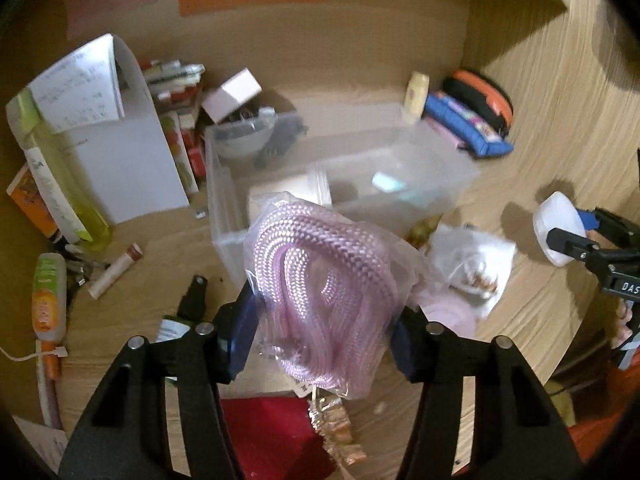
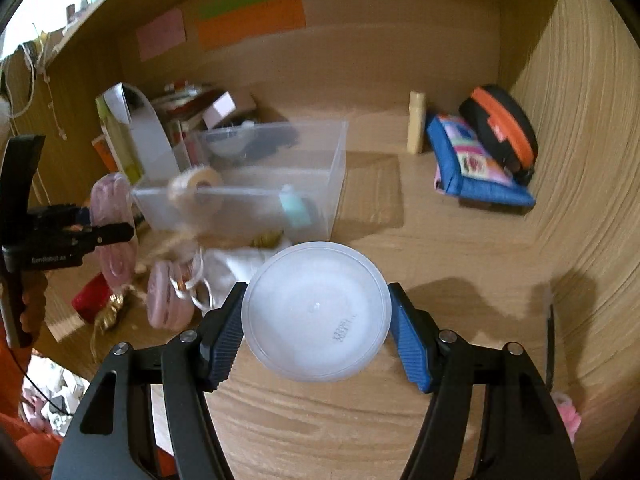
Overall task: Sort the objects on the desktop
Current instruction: 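Grasp the bagged pink rope with the left tool while the right tool grasps the white round container, then carry the pink rope and white container into the clear bin and release both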
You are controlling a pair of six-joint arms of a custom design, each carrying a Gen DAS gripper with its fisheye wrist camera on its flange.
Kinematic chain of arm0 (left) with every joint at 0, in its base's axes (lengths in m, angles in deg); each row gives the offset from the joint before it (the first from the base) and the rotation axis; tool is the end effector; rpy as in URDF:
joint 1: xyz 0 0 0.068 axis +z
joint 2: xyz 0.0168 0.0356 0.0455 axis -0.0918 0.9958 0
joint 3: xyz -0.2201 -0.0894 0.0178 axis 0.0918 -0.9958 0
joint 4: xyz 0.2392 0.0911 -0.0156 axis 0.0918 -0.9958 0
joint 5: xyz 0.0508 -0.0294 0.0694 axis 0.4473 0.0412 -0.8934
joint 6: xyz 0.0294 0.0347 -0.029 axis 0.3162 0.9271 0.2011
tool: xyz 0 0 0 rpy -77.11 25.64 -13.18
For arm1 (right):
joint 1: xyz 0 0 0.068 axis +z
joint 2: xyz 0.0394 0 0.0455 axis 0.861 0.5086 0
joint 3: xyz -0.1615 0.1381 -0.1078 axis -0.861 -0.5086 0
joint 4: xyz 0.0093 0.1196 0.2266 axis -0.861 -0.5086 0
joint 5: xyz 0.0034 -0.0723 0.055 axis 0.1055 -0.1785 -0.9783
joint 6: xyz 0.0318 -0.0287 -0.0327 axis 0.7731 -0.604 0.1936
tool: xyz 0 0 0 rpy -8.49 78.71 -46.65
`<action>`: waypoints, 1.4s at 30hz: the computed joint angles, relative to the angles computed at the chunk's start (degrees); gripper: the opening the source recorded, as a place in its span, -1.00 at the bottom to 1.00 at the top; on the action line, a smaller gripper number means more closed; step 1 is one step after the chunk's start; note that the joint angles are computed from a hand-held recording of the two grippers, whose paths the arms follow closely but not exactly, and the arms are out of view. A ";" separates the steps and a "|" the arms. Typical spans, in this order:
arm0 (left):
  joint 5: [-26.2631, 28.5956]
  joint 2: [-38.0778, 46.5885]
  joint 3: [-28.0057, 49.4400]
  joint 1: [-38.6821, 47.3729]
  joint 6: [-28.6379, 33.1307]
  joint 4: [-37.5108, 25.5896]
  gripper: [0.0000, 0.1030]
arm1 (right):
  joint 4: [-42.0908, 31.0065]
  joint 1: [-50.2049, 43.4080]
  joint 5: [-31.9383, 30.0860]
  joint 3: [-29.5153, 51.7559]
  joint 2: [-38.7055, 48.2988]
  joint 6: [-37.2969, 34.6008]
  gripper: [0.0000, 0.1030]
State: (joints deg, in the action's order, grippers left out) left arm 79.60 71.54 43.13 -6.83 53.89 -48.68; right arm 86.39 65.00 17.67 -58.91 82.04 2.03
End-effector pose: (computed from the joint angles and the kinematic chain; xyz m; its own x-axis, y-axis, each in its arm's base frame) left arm 0.2429 -0.0167 0.1204 -0.6959 0.2565 -0.6708 0.3880 0.9203 -0.0507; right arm 0.1841 0.0202 0.1095 -0.6827 0.0154 -0.7305 -0.0841 0.9915 0.0995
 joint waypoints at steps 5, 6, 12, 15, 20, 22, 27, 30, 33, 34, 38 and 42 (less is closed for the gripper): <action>2.39 -3.77 0.82 1.37 -2.48 -0.23 0.11 | 0.46 -1.18 -1.84 2.76 0.36 0.23 0.24; 2.97 -4.12 1.46 1.75 -2.80 -0.47 0.11 | 0.93 -1.15 -1.78 3.71 1.05 0.43 0.24; 5.64 -5.08 4.85 4.04 -5.39 -0.32 0.11 | 3.41 -2.00 -3.47 9.04 5.73 1.50 0.25; 4.05 -4.81 6.38 3.73 -6.82 0.87 0.11 | 4.54 -1.90 -4.02 11.95 8.45 1.48 0.24; 2.63 -1.53 9.84 3.22 -9.26 2.56 0.11 | 7.44 0.27 -3.41 16.97 14.57 1.16 0.25; 1.68 0.58 11.20 2.62 -10.05 3.33 0.11 | 8.40 1.41 -2.83 19.30 17.86 1.44 0.25; -0.50 7.41 15.95 1.22 -10.25 4.17 0.11 | 9.43 3.27 -2.81 25.75 27.05 2.34 0.25; -2.20 13.23 19.92 0.36 -9.90 4.00 0.11 | 9.36 3.51 -2.94 29.26 31.78 2.44 0.25; -3.54 19.54 24.57 -0.41 -10.01 3.34 0.11 | 8.85 3.70 -3.10 33.09 36.77 2.31 0.25; -3.69 21.30 25.91 -0.51 -10.06 3.09 0.11 | 8.72 3.87 -2.80 34.46 38.56 2.11 0.25; -4.51 27.02 30.49 -1.24 -11.12 3.02 0.11 | 7.16 4.57 -1.26 40.65 45.90 2.00 0.25; -6.77 29.61 32.50 -2.94 -11.79 3.24 0.11 | 4.84 4.54 -0.80 47.19 53.22 2.11 0.25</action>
